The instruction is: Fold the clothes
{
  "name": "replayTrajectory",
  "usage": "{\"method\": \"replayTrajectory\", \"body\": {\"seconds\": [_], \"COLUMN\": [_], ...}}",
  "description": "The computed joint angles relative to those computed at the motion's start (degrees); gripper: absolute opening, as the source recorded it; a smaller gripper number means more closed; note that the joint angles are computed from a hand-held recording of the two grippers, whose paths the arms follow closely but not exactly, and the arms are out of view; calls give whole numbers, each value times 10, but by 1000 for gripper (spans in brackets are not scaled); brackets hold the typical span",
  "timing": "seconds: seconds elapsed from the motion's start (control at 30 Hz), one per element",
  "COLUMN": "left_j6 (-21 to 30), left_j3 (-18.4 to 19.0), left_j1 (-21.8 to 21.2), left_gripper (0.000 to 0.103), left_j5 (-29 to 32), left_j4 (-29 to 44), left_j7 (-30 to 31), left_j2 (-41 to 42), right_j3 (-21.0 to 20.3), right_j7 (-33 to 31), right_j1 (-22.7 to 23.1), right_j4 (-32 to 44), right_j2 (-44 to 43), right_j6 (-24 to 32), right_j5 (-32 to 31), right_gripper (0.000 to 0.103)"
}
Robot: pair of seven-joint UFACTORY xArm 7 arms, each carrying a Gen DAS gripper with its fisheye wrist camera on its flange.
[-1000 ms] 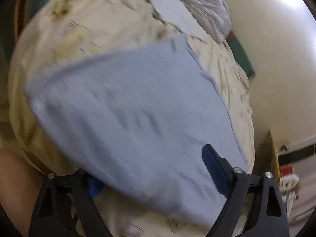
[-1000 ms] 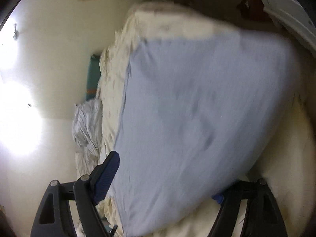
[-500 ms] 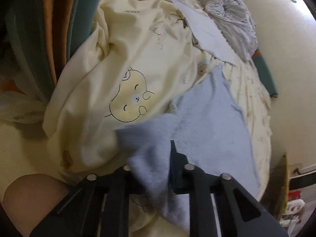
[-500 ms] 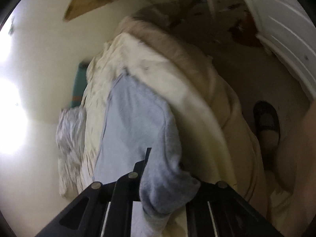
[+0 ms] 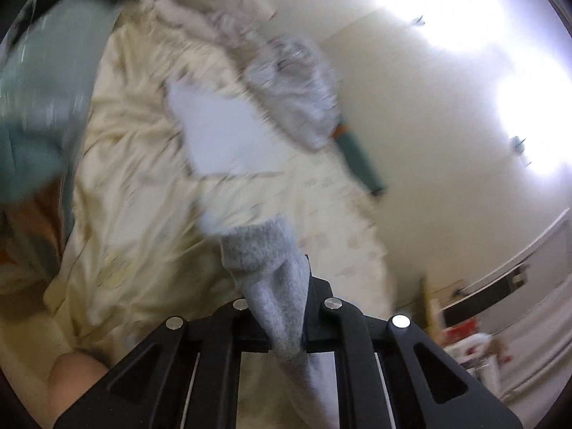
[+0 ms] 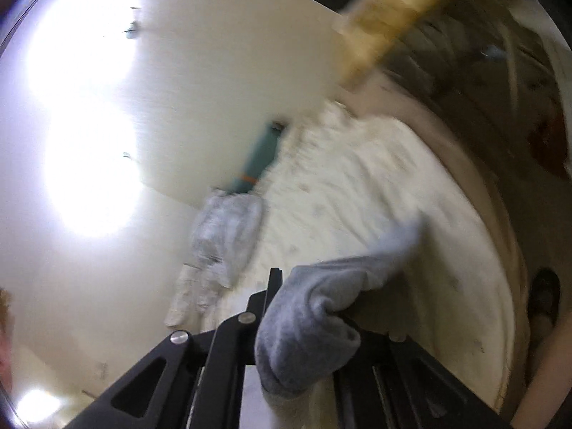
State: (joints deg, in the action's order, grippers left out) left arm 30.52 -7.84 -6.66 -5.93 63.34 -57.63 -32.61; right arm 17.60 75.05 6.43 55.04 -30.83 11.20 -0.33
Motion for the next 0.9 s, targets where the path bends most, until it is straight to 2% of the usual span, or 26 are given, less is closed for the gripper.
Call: {"method": "replayTrajectory", "body": {"seconds": [0.1, 0.17, 0.3, 0.33, 0.37, 0.5, 0.53, 0.57, 0.6, 0.63, 0.67, 0.7, 0.73, 0.77, 0.8, 0.83, 0.87, 0.9], "left_j6": [3, 12, 10, -1, -6, 30, 43, 50, 59, 70, 90, 90, 111, 155, 209, 260, 286, 290], "left_j3": [0, -29, -32, -24, -31, -25, -18, 6, 13, 2, -5, 11, 49, 71, 78, 63, 37, 27], "left_j1": [2, 44, 57, 49, 65, 60, 50, 22, 17, 32, 45, 36, 8, -1, -1, 12, 31, 41], "left_gripper": [9, 9, 9, 9, 10, 10, 10, 10, 10, 10, 11, 15, 16, 18, 20, 22, 25, 38], "left_j5": [-17, -78, -72, -64, -77, -54, -26, -5, 0, -3, -29, -74, -108, -122, -112, -84, -57, -42], "left_j4": [44, 66, 92, 94, 101, 154, 172, 188, 213, 243, 285, 321, 370, 430, 485, 541, 578, 592], "left_j7": [1, 45, 34, 22, 31, 18, 4, -4, 3, 12, 42, 96, 135, 151, 144, 120, 110, 112], "left_j2": [-2, -16, -26, -17, -5, 99, 141, 182, 237, 293, 353, 413, 473, 526, 563, 601, 629, 635], "right_j3": [-9, -8, -6, -10, -14, -21, -25, -43, -63, -92, -102, -93, -106, -107, -85, -87, -107, -109], "right_j7": [-7, -5, -5, -8, -12, -19, -20, -8, -2, -12, -45, -103, -146, -166, -204, -221, -213, -222], "right_j1": [10, 6, -13, -14, -15, -25, -27, -14, -1, 23, 23, 5, 10, 7, -19, -22, -6, -2], "right_j4": [28, 42, 73, 77, 81, 86, 89, 95, 107, 130, 147, 169, 202, 248, 300, 334, 346, 343], "right_j2": [-38, -73, -115, -110, -103, -18, 16, 63, 110, 160, 220, 280, 340, 395, 451, 484, 494, 490], "right_j6": [26, 57, 121, 124, 128, 106, 99, 92, 89, 96, 80, 66, 68, 85, 123, 155, 163, 147], "right_j5": [4, 5, 3, 5, 7, 11, 10, -10, -25, -16, 17, 64, 102, 149, 194, 214, 210, 201], "right_gripper": [6, 6, 6, 6, 6, 6, 6, 6, 6, 6, 6, 6, 11, 21, 31, 52, 55, 55]}}
